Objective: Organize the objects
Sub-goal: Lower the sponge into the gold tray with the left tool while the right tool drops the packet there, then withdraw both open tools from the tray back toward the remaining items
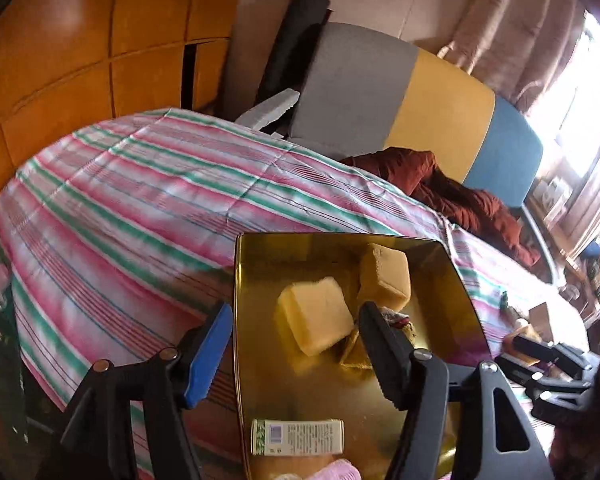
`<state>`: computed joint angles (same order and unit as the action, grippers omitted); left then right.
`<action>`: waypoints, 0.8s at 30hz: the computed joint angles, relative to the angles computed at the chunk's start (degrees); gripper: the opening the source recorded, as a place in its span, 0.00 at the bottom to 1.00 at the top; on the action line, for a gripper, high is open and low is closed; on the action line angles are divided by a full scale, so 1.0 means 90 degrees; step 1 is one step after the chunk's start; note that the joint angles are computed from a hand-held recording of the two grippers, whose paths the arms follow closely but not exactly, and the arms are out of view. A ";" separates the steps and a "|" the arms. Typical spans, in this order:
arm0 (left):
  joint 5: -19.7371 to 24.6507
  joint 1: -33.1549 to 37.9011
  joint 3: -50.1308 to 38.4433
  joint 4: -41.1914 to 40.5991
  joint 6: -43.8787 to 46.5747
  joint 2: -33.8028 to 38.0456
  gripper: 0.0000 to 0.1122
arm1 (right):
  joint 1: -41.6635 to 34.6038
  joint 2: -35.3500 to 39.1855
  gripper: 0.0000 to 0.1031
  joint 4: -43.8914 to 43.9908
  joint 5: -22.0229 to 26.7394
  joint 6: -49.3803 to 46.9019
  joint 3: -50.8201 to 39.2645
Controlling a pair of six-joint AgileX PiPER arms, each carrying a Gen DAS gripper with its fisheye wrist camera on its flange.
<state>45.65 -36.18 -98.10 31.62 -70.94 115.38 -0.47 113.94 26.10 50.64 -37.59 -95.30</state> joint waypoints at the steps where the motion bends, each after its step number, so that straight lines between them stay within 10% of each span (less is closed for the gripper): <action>1: -0.0043 -0.0010 0.0115 0.0020 -0.0070 -0.0065 0.59 | 0.0015 -0.0054 0.62 -0.0003 -0.0038 -0.0022 0.0121; 24: 0.0886 -0.1633 0.0483 0.1403 -0.1506 -0.0238 0.59 | -0.0113 -0.1843 0.90 0.0859 -0.1609 -0.1099 0.2979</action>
